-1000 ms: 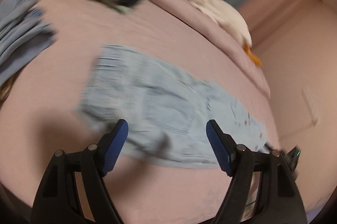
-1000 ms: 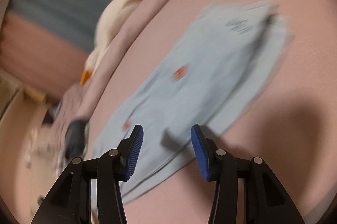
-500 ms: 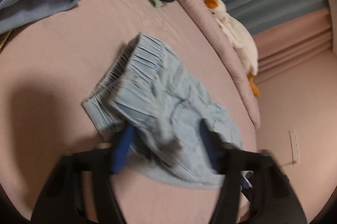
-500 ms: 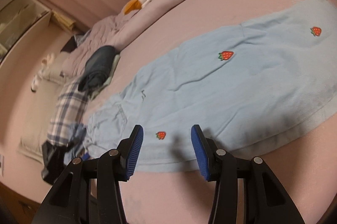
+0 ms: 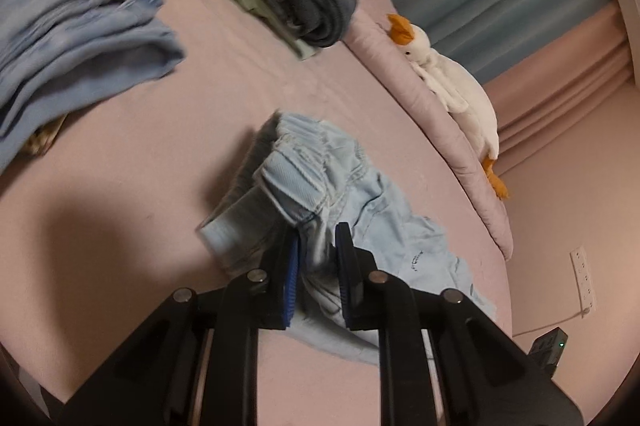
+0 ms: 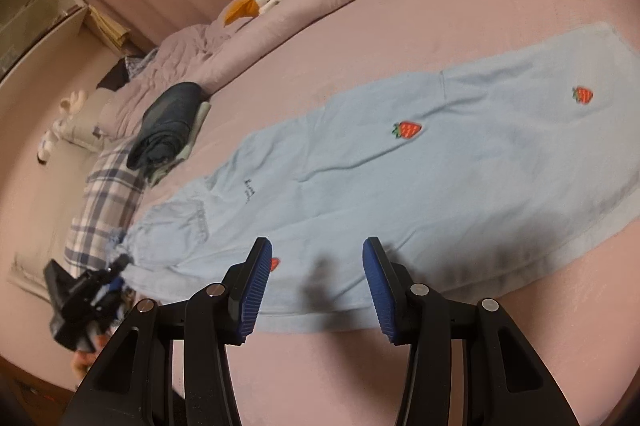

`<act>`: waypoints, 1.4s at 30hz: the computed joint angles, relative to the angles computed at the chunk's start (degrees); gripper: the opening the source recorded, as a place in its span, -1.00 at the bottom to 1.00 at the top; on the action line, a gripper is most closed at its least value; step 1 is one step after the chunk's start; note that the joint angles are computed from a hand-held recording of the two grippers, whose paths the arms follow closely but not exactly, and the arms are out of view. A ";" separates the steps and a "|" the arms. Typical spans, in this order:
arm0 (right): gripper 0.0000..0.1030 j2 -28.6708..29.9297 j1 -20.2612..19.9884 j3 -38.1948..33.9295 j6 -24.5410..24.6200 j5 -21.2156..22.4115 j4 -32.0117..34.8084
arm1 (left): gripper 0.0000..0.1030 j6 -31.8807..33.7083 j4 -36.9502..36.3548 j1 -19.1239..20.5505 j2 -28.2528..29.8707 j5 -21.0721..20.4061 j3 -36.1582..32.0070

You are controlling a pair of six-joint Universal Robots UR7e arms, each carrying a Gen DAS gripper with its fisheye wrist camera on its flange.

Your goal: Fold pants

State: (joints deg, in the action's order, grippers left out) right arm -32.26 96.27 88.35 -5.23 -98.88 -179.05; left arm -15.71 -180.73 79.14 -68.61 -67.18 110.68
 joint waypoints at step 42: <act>-0.81 9.32 9.80 -5.18 -49.25 -18.83 5.39 | -0.46 52.47 19.79 -8.24 11.22 14.03 -6.87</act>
